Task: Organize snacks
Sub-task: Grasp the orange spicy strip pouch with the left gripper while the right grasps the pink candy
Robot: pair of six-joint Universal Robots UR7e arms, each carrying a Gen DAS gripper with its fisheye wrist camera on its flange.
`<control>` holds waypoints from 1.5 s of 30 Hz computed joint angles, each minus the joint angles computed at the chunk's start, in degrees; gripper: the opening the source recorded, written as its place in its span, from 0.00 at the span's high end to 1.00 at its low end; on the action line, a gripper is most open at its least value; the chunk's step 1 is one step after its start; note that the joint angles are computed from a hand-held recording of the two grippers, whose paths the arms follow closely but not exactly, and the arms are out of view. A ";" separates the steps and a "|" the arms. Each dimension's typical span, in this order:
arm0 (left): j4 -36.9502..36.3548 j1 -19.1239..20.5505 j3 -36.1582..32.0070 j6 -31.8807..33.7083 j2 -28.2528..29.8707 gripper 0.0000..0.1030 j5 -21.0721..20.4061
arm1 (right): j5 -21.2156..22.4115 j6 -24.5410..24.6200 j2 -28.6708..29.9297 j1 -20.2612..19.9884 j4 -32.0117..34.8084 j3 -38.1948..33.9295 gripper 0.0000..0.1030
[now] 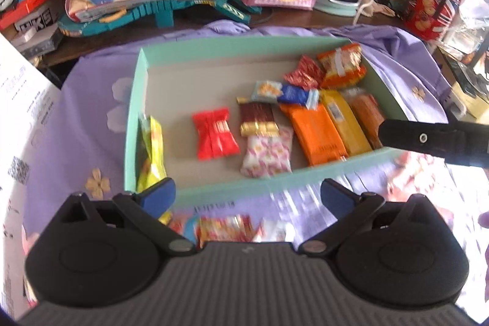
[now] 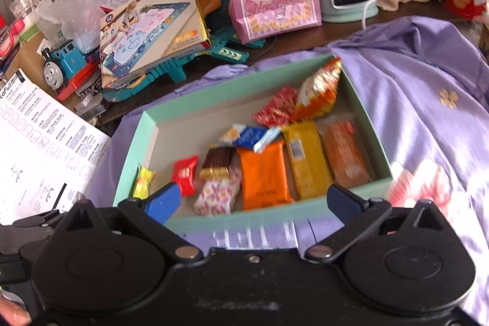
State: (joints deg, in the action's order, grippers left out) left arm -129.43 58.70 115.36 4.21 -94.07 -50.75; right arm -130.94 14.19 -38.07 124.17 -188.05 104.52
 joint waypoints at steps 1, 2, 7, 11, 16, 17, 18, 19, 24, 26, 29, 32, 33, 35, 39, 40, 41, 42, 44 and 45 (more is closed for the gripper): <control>0.61 -0.20 0.68 -0.17 -0.81 0.00 -0.08 | -0.19 0.64 -0.53 0.21 -0.27 1.23 0.00; 1.14 -0.38 1.56 -0.01 -1.71 0.00 0.04 | -0.44 1.11 -0.93 0.35 -0.56 2.22 0.00; 4.31 -0.40 3.99 -1.62 -3.98 0.00 0.56 | -3.05 1.40 -1.39 1.07 -4.95 6.80 0.00; 5.50 -0.26 5.76 -2.41 -5.02 0.00 0.72 | -3.76 2.60 -1.59 1.01 -5.68 9.40 0.00; 5.93 -0.19 7.68 -2.82 -5.40 0.00 0.71 | -4.64 7.41 -1.60 0.13 -3.72 12.61 0.00; 5.60 -0.27 8.16 -2.52 -5.41 0.00 0.90 | -4.77 8.26 -1.65 -0.05 -3.15 13.11 0.00; 5.33 -0.38 8.58 -2.28 -5.39 0.01 1.18 | -4.92 8.85 -1.69 -0.24 -2.74 13.59 0.00; 5.29 -0.40 8.79 -2.15 -5.27 0.02 1.21 | -5.09 9.23 -1.63 -0.36 -2.56 14.03 0.00; 5.32 -0.26 9.29 -1.79 -4.41 0.10 0.71 | -5.80 9.58 -1.16 -1.04 -2.79 14.95 0.12; 5.01 -0.39 9.61 -1.71 -4.17 0.15 1.25 | -5.00 8.38 -1.04 -1.49 -3.75 15.27 0.17; 4.67 -0.72 10.13 -1.53 -4.16 0.24 1.56 | -4.36 7.69 -0.74 -1.89 -3.49 15.06 0.27; 4.82 -1.03 10.67 -1.04 -4.44 0.36 1.04 | -3.55 7.20 -0.24 -2.30 -3.66 15.10 0.41; 4.94 -1.05 10.78 -0.86 -4.47 0.36 0.69 | -3.71 6.95 -0.01 -2.24 -3.77 15.03 0.45; 4.36 -1.28 11.44 0.13 -4.82 0.36 0.22 | -4.75 5.43 0.59 -1.73 -3.72 14.74 0.54; 4.12 -0.90 11.42 0.68 -4.94 0.36 -1.85 | -3.26 5.12 0.46 -1.43 -3.34 15.31 0.59; 3.83 -0.69 11.35 0.69 -4.90 0.36 -2.10 | -3.27 4.99 0.52 -1.40 -3.49 15.35 0.59; 3.58 -0.31 11.11 0.60 -4.75 0.36 -2.57 | -3.24 4.96 0.50 -1.38 -3.58 15.42 0.59; 3.25 -0.07 10.99 0.51 -4.61 0.36 -2.71 | -3.14 5.00 0.44 -1.41 -3.63 15.47 0.59; 2.40 -0.12 11.09 0.83 -4.24 0.35 -1.95 | -3.14 4.84 0.43 -1.48 -3.62 15.39 0.59; 2.29 -0.26 11.15 1.10 -4.02 0.34 -1.57 | -3.34 4.50 0.59 -1.45 -3.65 15.22 0.59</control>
